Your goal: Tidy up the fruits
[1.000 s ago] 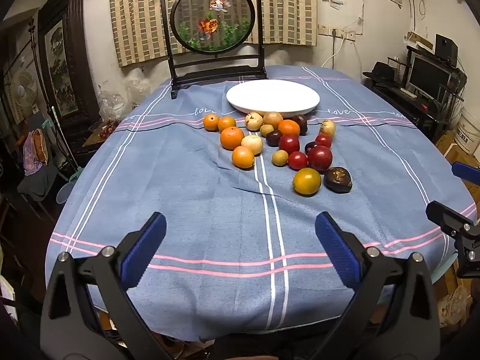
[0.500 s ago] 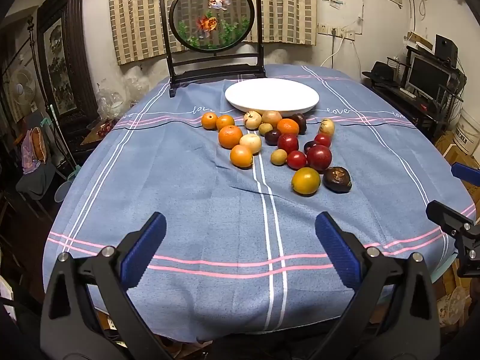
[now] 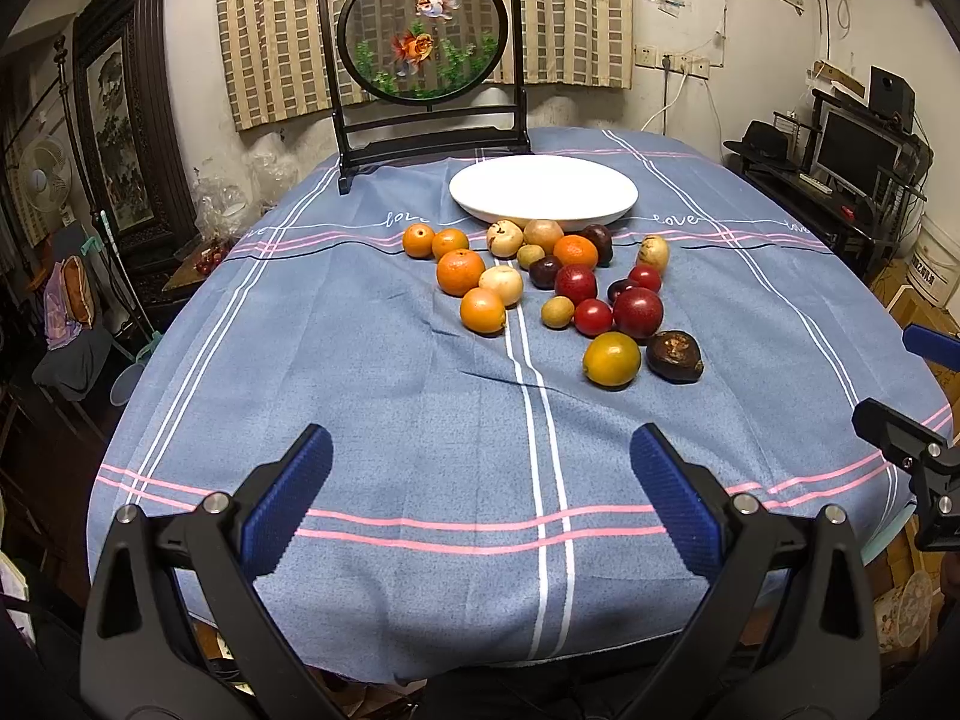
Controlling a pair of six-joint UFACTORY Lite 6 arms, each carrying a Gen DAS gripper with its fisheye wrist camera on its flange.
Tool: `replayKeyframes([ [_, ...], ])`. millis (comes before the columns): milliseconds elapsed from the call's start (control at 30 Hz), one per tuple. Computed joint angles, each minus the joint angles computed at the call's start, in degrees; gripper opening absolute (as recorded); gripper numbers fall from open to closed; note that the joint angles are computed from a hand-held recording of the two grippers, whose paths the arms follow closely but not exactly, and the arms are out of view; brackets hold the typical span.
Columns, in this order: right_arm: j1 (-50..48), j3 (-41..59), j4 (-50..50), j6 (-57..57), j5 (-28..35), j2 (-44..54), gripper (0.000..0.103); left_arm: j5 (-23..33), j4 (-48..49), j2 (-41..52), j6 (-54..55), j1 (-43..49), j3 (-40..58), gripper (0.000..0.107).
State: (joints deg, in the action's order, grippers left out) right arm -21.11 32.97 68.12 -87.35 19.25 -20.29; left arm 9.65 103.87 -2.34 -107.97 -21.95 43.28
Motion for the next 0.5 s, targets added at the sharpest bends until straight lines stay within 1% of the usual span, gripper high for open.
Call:
replayKeyframes([
  [200, -0.08, 0.02, 0.13, -0.18, 0.14, 0.03, 0.102, 0.25, -1.88, -0.42, 1.78, -0.30, -0.15, 0.101],
  [500, 0.08, -0.04, 0.69, -0.71, -0.09, 0.23, 0.102, 0.33, -1.15, -0.38, 0.98, -0.33, -0.28, 0.101],
])
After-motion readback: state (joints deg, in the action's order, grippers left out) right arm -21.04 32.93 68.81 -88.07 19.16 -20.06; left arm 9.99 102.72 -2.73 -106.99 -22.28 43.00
